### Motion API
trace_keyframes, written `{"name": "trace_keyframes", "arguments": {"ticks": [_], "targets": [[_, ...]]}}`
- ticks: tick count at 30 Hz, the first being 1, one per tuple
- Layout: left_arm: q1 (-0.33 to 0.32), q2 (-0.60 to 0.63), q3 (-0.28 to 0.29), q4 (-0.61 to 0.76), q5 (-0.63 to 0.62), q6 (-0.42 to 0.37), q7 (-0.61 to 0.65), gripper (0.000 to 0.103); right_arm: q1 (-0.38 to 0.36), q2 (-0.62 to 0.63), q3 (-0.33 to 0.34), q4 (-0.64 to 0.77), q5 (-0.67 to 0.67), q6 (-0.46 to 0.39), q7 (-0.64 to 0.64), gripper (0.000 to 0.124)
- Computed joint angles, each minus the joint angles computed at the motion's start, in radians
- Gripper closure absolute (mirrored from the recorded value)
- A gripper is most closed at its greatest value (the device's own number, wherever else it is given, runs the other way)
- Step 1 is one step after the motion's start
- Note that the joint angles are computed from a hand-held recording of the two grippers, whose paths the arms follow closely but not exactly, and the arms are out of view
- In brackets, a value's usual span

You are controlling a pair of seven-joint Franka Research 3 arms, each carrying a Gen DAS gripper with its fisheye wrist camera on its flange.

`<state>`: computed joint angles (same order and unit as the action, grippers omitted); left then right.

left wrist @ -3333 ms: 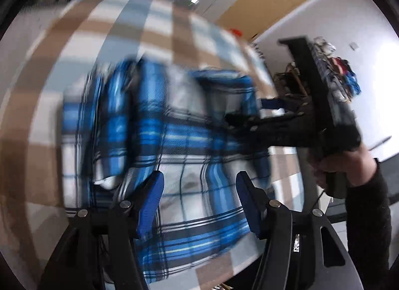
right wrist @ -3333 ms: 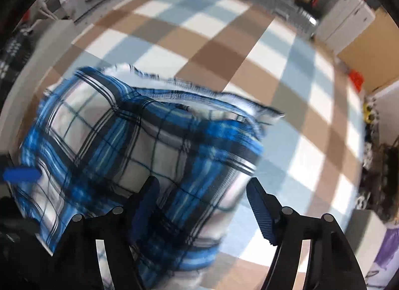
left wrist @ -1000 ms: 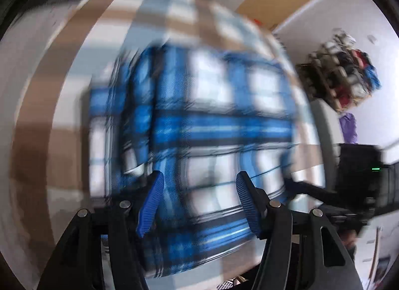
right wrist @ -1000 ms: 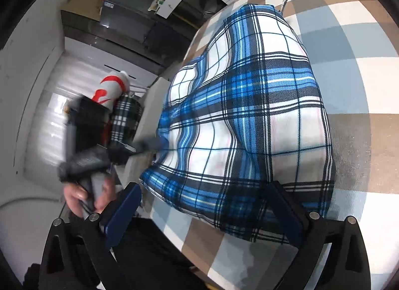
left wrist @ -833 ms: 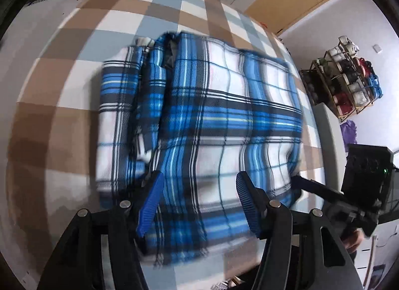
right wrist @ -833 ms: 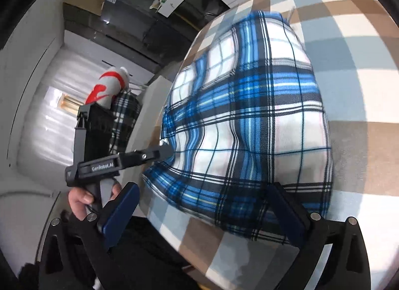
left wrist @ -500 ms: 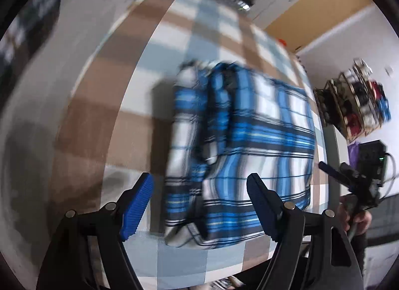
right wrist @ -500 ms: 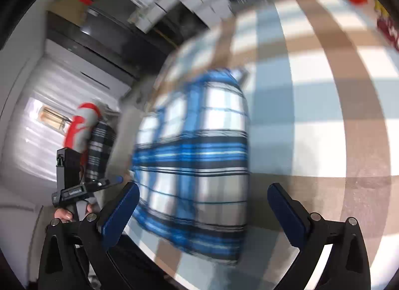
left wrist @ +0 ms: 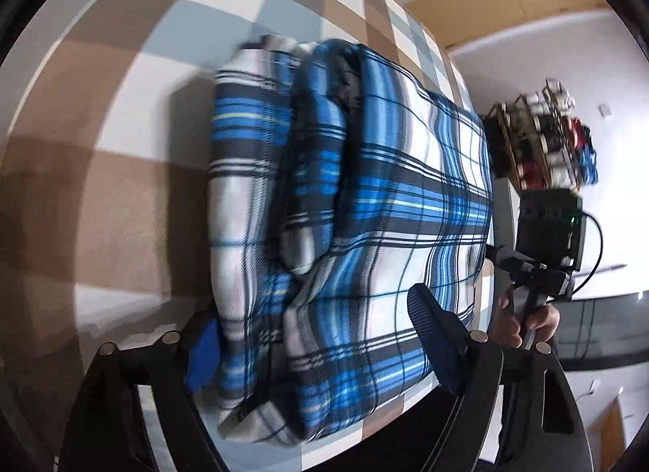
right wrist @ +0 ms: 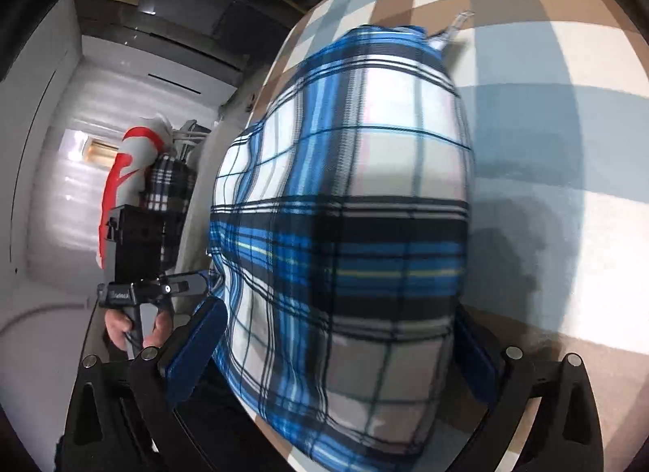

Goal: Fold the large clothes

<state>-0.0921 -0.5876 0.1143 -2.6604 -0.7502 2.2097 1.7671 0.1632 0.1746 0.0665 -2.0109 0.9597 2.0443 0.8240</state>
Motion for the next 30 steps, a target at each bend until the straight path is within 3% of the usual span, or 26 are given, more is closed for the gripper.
{"name": "trace_keyframes", "arguments": {"ticks": [3,4,5,6,7,11,13,17,21,24,25,28,30], "targets": [[-0.020,0.037,-0.009,0.028,0.001,-0.008,0.022,0.058,0.013,-0.016,0.006,-0.016,-0.020,0.034,-0.015,0.024],[-0.019,0.044,-0.013,0.035,0.004,-0.009,0.026,0.072,0.024,-0.032,0.008,-0.034,-0.034,0.075,-0.019,0.042],[-0.020,0.048,-0.017,0.039,-0.008,0.002,0.021,0.079,0.031,-0.036,0.007,-0.041,-0.048,0.109,-0.010,0.054],[-0.021,0.046,-0.007,0.039,-0.030,0.001,0.030,0.082,0.029,-0.039,0.003,-0.052,-0.040,0.124,-0.001,0.071],[-0.017,0.039,0.004,0.043,-0.041,-0.009,0.034,0.085,0.018,-0.037,-0.001,-0.060,0.001,0.112,-0.006,0.079],[-0.005,0.007,-0.036,0.044,0.001,0.011,0.024,0.089,0.016,-0.089,0.000,-0.124,0.071,0.152,-0.091,0.092],[-0.010,-0.013,-0.028,0.043,0.010,0.007,0.009,0.090,0.026,-0.132,0.000,-0.164,0.117,0.175,-0.122,0.095],[-0.040,-0.040,-0.018,0.006,-0.020,0.056,0.024,0.090,0.027,-0.177,-0.024,-0.212,0.206,0.144,-0.188,0.096],[-0.050,-0.017,-0.026,-0.006,-0.005,0.081,0.005,0.086,0.031,-0.168,-0.034,-0.227,0.180,0.148,-0.170,0.095],[-0.036,-0.002,-0.052,0.011,0.061,0.081,-0.062,0.062,0.029,-0.142,-0.036,-0.192,0.108,0.124,-0.040,0.081],[-0.015,0.016,-0.072,0.027,0.119,0.066,-0.115,0.043,0.029,-0.135,-0.036,-0.180,0.074,0.126,0.000,0.075],[-0.029,0.035,-0.010,0.028,0.082,0.054,-0.103,0.039,0.028,-0.133,-0.031,-0.176,0.063,0.148,0.023,0.052],[-0.034,0.062,0.009,0.038,0.046,0.043,-0.071,0.039,0.020,-0.115,-0.034,-0.164,0.069,0.122,0.012,0.052]]}}
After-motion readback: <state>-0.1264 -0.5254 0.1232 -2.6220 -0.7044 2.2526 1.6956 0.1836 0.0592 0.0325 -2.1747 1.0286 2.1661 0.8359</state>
